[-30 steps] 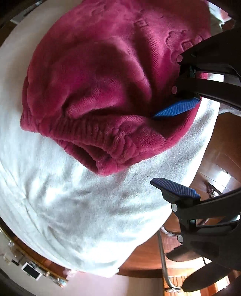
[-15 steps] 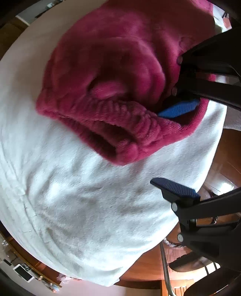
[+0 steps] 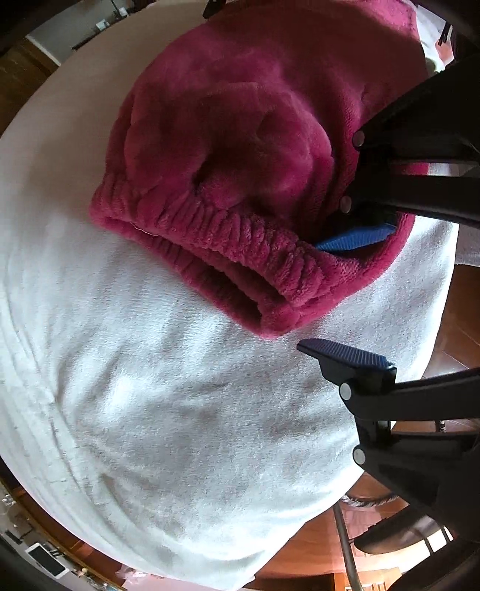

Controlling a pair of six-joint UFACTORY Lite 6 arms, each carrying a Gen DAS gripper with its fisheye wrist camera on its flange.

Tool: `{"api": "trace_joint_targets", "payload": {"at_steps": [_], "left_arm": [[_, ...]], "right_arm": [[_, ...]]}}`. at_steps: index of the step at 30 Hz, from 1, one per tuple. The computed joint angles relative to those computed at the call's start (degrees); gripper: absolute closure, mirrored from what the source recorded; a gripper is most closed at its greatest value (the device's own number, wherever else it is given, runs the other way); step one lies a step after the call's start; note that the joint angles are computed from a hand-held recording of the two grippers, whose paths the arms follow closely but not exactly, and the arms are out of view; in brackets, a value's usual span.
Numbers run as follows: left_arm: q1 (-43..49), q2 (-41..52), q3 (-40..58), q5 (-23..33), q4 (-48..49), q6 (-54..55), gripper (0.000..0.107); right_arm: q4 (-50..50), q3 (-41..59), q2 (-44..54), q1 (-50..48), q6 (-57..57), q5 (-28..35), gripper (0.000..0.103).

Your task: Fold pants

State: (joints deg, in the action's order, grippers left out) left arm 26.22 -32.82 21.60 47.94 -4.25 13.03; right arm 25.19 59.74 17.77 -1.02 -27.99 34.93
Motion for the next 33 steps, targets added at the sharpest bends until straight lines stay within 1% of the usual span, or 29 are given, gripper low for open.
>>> {"api": "trace_joint_targets", "payload": {"at_steps": [2, 3, 4, 5, 6, 7, 8, 9, 13, 14, 16, 17, 18, 21, 23, 25, 28, 30, 31, 33], "left_arm": [[2.2, -0.3, 0.8, 1.0, -1.2, 2.7, 0.062], [3.3, -1.7, -0.4, 1.2, -1.7, 4.3, 0.062], [4.2, -3.2, -0.8, 2.2, -2.4, 5.5, 0.062], [6.3, -3.9, -0.8, 3.1, -3.5, 7.9, 0.062], [8.5, -5.5, -1.7, 4.1, -4.2, 10.0, 0.06], [11.9, -5.4, -1.1, 5.4, -5.5, 13.1, 0.059], [15.0, -5.0, -0.3, 6.5, -6.7, 15.8, 0.057], [17.4, -4.7, 0.1, 7.2, -7.7, 17.9, 0.055], [24.1, -3.0, 1.4, 10.2, -10.7, 22.8, 0.055], [26.0, -2.1, 1.7, 10.8, -11.7, 24.4, 0.056], [28.3, -0.3, 2.2, 11.7, -13.6, 27.1, 0.076], [28.6, 0.6, 2.5, 12.4, -14.6, 27.8, 0.089], [26.9, -0.9, 2.6, 12.9, -14.3, 26.0, 0.092], [21.7, -3.2, 3.6, 11.4, -11.6, 21.5, 0.094], [22.6, -2.1, 4.7, 11.0, -11.2, 21.9, 0.094], [24.4, -1.1, 5.9, 11.1, -10.7, 23.4, 0.094], [25.6, 0.1, 5.8, 9.7, -8.9, 25.3, 0.094], [25.3, 0.3, 4.6, 8.4, -7.4, 25.6, 0.093], [23.2, 0.2, 4.0, 7.4, -6.6, 23.8, 0.093], [19.8, -0.3, 3.6, 6.2, -5.0, 21.2, 0.093]], "right_arm": [[-0.8, 1.9, 0.2, -0.4, 0.4, 0.9, 0.099], [-1.3, 2.4, 0.0, 0.4, 1.3, 0.8, 0.098], [-1.2, 1.9, -0.4, 2.0, 2.4, -0.4, 0.095], [-1.3, 2.5, -0.9, 3.0, 2.8, 0.0, 0.085], [-1.2, 3.1, -1.5, 3.6, 2.7, 0.6, 0.079], [-1.1, 3.3, -2.0, 4.7, 2.6, 0.8, 0.07], [-1.0, 3.9, -2.2, 7.2, 3.1, 0.8, 0.066], [-0.9, 4.7, -1.8, 9.4, 3.4, 1.3, 0.064], [2.5, 7.1, 0.5, 19.5, 2.0, 3.0, 0.064], [3.3, 7.5, 0.7, 20.7, 1.0, 3.7, 0.064], [4.0, 7.6, 1.6, 25.0, 1.0, 3.5, 0.064], [3.7, 7.6, 1.8, 26.6, 1.6, 3.0, 0.064], [3.6, 7.1, 1.8, 28.0, 2.2, 2.3, 0.064], [4.4, 5.7, 1.6, 29.6, 3.6, 1.8, 0.064], [4.2, 1.7, -1.9, 28.7, 3.6, 1.4, 0.064], [3.4, -2.6, -5.4, 29.0, 5.2, -0.2, 0.064], [0.5, -7.7, -10.3, 25.9, 6.0, -0.7, 0.064], [0.0, -10.9, -10.6, 23.2, 5.7, -1.9, 0.064], [-0.3, -12.3, -10.7, 21.4, 5.0, -3.0, 0.064], [-2.3, -12.3, -7.4, 19.0, 7.5, -6.7, 0.064]]}}
